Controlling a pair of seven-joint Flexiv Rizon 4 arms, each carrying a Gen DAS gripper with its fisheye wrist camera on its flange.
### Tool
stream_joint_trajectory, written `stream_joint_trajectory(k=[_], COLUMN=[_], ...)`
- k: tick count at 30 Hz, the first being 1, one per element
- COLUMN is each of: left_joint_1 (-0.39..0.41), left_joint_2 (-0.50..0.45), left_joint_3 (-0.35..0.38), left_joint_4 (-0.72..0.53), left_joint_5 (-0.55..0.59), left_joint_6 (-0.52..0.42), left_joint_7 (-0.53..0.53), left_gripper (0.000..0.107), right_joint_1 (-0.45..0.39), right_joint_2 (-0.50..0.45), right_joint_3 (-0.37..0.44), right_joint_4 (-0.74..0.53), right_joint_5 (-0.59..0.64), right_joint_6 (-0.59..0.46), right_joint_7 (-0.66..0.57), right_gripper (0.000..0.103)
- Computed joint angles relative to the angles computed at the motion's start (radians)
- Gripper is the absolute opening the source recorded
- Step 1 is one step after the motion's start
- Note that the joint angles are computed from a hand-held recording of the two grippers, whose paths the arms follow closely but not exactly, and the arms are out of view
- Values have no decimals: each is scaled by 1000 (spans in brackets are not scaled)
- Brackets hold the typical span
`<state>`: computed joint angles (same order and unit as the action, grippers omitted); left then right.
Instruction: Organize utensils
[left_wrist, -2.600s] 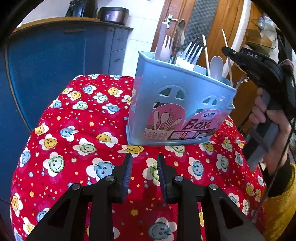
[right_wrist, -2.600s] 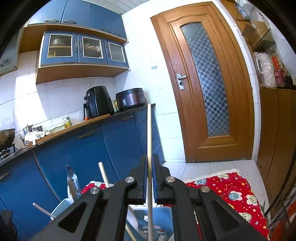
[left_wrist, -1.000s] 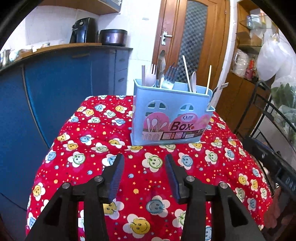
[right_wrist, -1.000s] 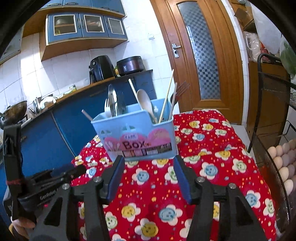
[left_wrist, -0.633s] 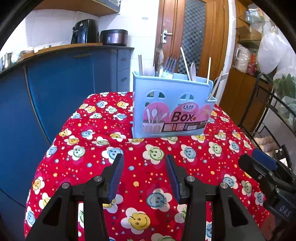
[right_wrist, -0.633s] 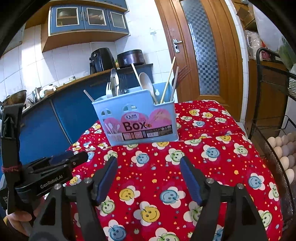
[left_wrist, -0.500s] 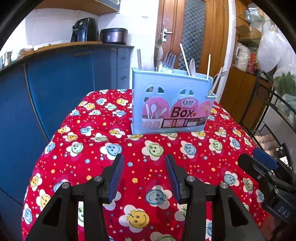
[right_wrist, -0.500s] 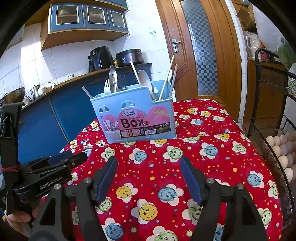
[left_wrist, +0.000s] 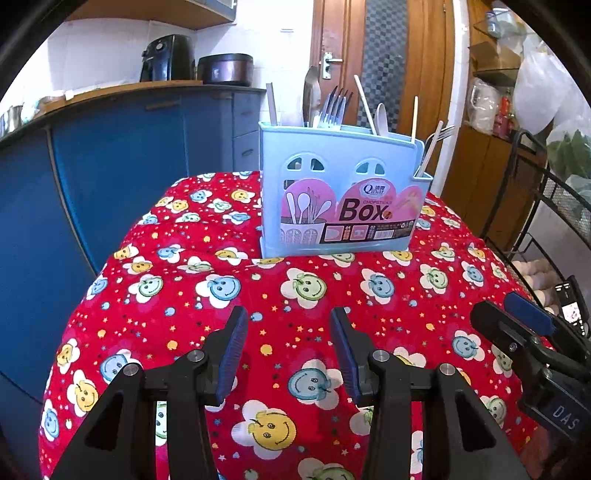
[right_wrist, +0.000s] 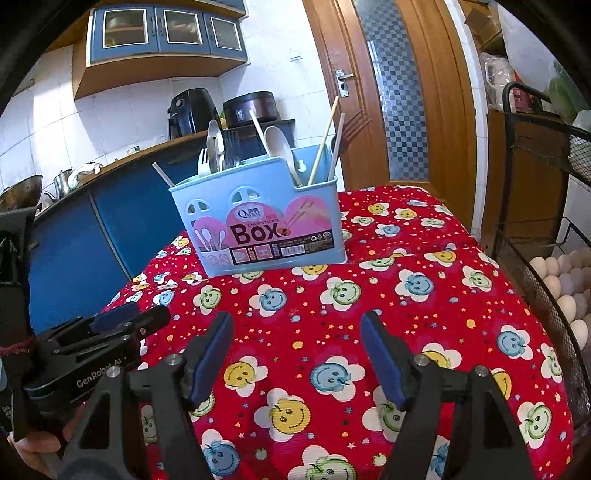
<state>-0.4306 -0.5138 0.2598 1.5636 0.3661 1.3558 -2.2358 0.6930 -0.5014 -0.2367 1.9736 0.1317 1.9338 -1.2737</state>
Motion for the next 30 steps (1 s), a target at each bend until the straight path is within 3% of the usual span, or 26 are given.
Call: stream_joint_trajectory(k=[30], left_joint_1=[-4], left_joint_2=[3], left_joint_3=[3], left_joint_4=[-8], left_joint_5=[29], left_joint_6=[-4], left_joint_7=[-25], left_gripper=[47], right_joint_1=[12], right_joint_2=[3], right_joint_3=[-10], right_joint_4=[3], right_joint_5=[10], right_joint_6=[2], right_joint_7=[-7], right_gripper=[73])
